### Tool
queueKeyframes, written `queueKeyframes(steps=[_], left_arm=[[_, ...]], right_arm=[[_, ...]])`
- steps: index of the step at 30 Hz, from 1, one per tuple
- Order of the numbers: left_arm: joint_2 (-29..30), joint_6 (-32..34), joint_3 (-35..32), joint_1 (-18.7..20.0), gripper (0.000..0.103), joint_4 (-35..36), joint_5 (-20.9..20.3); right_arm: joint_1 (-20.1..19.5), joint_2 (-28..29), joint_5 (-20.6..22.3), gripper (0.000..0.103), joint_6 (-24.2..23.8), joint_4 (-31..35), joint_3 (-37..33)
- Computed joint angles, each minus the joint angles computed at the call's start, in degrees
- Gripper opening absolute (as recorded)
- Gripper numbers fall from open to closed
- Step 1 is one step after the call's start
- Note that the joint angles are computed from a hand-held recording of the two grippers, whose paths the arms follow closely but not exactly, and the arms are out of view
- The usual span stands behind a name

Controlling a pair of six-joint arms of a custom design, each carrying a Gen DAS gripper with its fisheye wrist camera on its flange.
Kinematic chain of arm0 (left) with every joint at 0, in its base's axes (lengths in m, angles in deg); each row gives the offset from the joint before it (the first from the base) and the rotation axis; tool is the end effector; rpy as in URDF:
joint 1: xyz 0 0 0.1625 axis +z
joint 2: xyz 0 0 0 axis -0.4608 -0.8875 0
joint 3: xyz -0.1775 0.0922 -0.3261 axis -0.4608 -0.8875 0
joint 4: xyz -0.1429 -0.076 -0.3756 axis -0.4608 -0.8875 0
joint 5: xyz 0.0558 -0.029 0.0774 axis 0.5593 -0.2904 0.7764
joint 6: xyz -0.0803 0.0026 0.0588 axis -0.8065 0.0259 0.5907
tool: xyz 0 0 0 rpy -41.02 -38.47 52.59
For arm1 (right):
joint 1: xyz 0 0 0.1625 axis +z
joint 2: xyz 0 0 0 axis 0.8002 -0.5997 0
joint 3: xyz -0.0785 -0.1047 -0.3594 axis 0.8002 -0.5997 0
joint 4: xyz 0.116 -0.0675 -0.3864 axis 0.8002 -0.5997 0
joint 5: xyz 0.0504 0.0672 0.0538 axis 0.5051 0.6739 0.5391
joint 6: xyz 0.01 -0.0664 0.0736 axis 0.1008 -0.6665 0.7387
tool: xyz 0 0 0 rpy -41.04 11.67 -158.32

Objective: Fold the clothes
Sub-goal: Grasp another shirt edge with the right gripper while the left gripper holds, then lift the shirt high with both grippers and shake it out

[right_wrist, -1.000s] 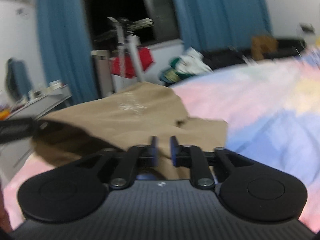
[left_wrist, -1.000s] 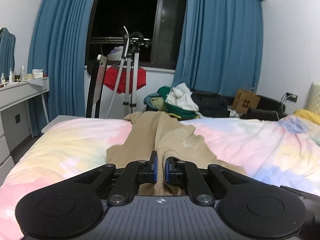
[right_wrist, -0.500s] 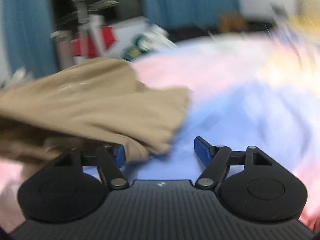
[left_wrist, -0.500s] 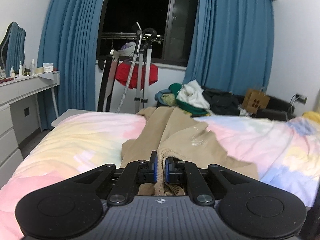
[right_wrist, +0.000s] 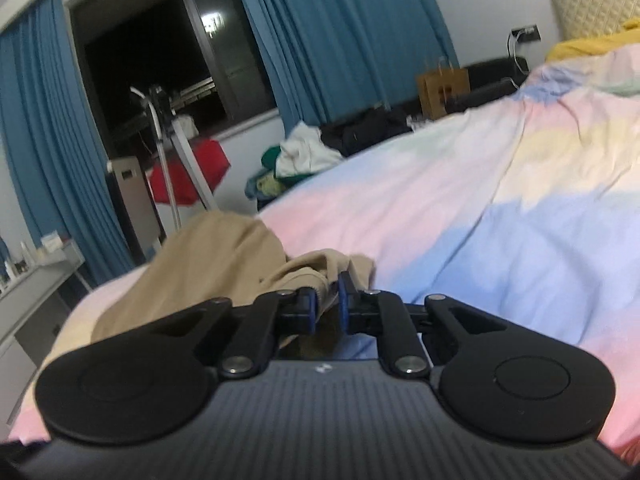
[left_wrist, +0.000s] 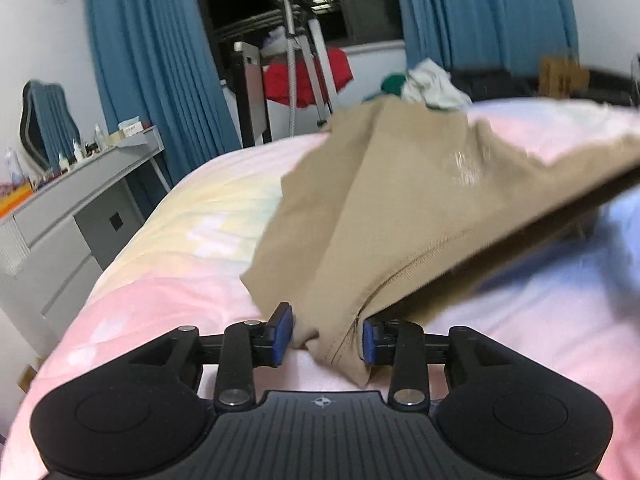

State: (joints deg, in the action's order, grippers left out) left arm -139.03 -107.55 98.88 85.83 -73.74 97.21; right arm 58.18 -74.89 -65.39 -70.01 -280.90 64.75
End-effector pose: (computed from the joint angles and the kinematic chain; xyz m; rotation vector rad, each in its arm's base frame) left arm -0.0058 -0.4320 0.2022 0.4742 1.8510 -1.0367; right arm 0.2623 -0.4688 -0.1063 0.1240 -2.1105 1.6963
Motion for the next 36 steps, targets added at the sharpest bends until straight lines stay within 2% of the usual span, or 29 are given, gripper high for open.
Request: queueKeyframes(steps=[2,3,5,7,9,12,13,17,21,25,30,34,36], left_arm=[[-0.3,-0.4,0.3,-0.4,0.034,-0.1,-0.9],[-0.7,-3.6,-0.3,-0.3,0.031,1.5,-0.8],[-1.4,-11.7,-2.2,0.2,0.016,6.1,0.6],[-4.3,-16.1,-2.8,-0.1,0.013,8.1,3.5],[-9.8,-15.8,-1.0,-2.8,0.011,5.6,5.5],[-16.1,-15.6,-1.1,-9.2,0.010,4.9,5.2],[-17.3,-14.5,-1.8,-11.3,0.010,4.7,4.7],[-21.3,-2.3,-7.4,-20.6,0.009,-0.2,3.0],[-21.9,18.0,-14.6,-29.5,0.010,-10.2,2.9],[-20.6,32.9,-22.3,-37.8,0.010,-15.2,3.1],[-18.9,42.7,-28.8,-46.1,0.010,-16.9,1.4],[-18.2,45.2,-28.9,-47.4,0.010,-17.5,0.1],[-17.8,41.4,-28.4,-45.8,0.010,-14.8,-0.7]], right_arm=[[-0.3,-0.5,0.0,0.013,0.0,1.2,0.6],[-0.5,-0.8,0.0,0.012,0.3,1.9,0.9],[-0.4,-1.6,0.7,0.010,0.7,3.0,1.7],[0.2,-2.9,3.1,0.008,-1.2,1.6,2.2],[1.5,-4.4,5.7,0.008,-3.2,-1.1,2.5],[4.5,-8.1,8.6,0.006,-6.5,-3.0,2.2],[5.5,-9.6,9.5,0.006,-7.3,-3.1,2.0],[10.6,-16.7,12.2,0.006,-11.8,-0.4,0.6],[15.5,-22.5,14.4,0.006,-16.3,3.9,-2.6],[20.8,-27.6,15.9,0.006,-20.7,8.1,-5.2],[26.8,-33.1,15.8,0.006,-23.2,13.5,-7.2],[28.1,-36.1,14.8,0.006,-22.1,16.9,-6.0],[27.0,-35.7,13.8,0.006,-22.2,17.6,-5.7]])
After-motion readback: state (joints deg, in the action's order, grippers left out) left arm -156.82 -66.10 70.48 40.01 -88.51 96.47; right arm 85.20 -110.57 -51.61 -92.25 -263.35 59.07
